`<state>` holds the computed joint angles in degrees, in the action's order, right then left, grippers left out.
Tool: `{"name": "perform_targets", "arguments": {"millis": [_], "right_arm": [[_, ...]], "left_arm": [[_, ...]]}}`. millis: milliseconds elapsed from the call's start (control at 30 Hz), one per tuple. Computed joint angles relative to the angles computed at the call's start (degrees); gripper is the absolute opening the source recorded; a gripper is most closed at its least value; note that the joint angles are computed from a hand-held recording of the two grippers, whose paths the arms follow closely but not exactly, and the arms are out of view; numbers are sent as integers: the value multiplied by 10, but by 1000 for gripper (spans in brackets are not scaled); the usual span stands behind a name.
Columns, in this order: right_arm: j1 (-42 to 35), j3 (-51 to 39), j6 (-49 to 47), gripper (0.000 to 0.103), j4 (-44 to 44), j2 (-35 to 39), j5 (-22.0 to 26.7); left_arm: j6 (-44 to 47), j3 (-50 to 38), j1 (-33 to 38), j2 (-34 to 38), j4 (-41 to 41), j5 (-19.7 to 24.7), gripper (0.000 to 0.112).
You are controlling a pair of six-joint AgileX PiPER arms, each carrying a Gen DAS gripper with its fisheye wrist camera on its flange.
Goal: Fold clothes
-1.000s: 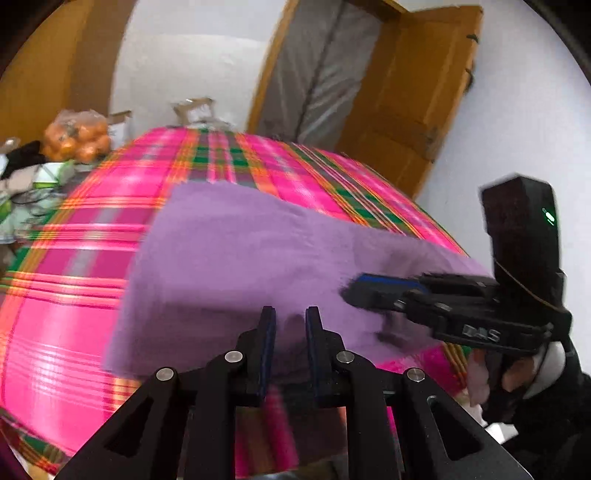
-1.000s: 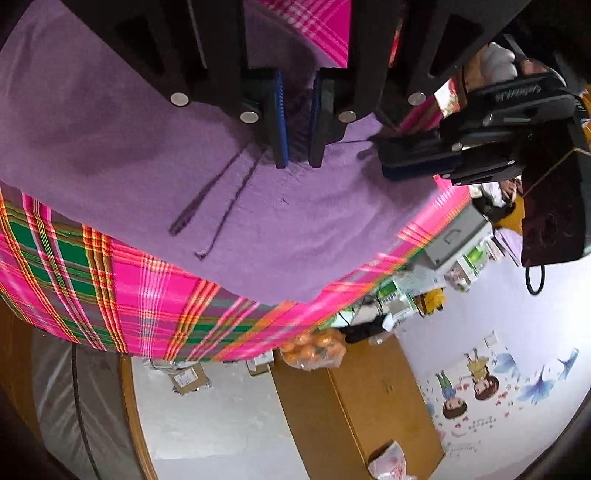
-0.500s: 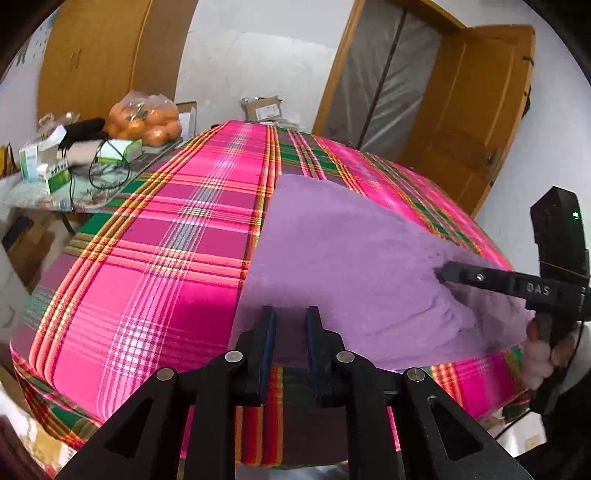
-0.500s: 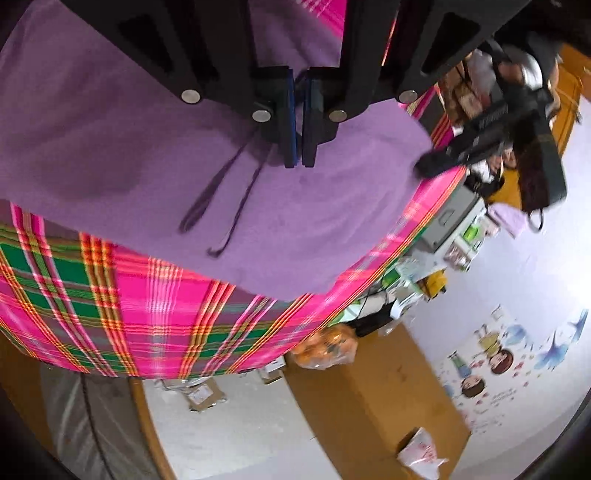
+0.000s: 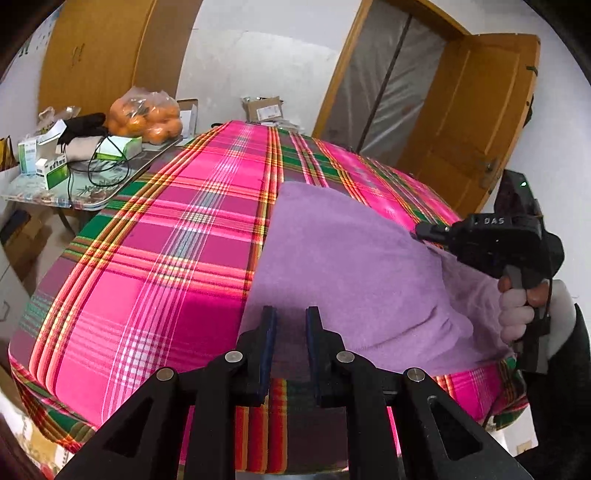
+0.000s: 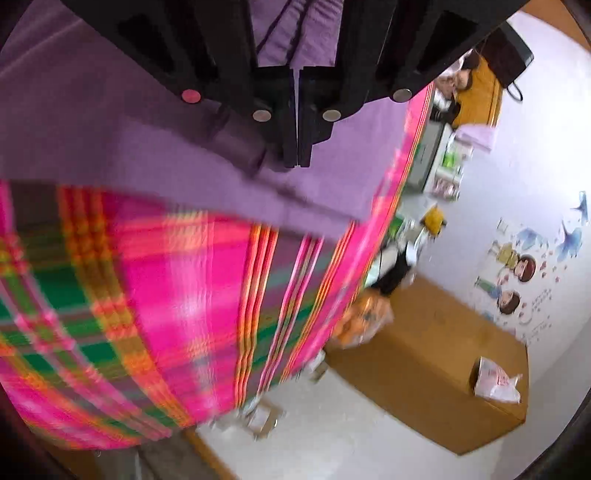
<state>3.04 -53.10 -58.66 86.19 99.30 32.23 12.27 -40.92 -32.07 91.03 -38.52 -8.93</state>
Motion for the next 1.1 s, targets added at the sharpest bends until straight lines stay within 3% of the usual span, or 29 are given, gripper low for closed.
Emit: {"name": "perform_targets", "arguments": {"millis": [100,233,333,433,467,533,667,767,800,1000,1100], "right_arm": [[17,-21,1,2,-8,10,13],[33,-73,65,1,-68,59,-6],[-8,-83,52,0,-12,93,30],[12,-53,54,4,-33,42,-40],[18,-41,39,4,-26,28,-42],[16,-8,-32,4,16,7,4],[47,63,-143,4,49,-43,48],[78,105,-184,4,42,-64,36],[92,110,-180,0,30,-61,12],[94,164,-226,4,81,-126,-7],[89,153,-197,0,60,-95,-7]], "left_arm": [[-6,-16,3,12,14,8,15],[-18,-27,5,22,35,18,15],[-39,-24,6,20,58,20,15],[-42,-21,2,14,60,18,15],[-42,-21,-1,13,60,18,15],[-43,-20,-9,10,63,16,15],[-43,-20,-25,4,69,13,15],[-87,-16,-44,-3,122,12,15],[-103,-19,-49,-1,140,15,15],[-67,-34,-91,24,111,22,15],[-28,-45,-95,37,68,31,15]]}}
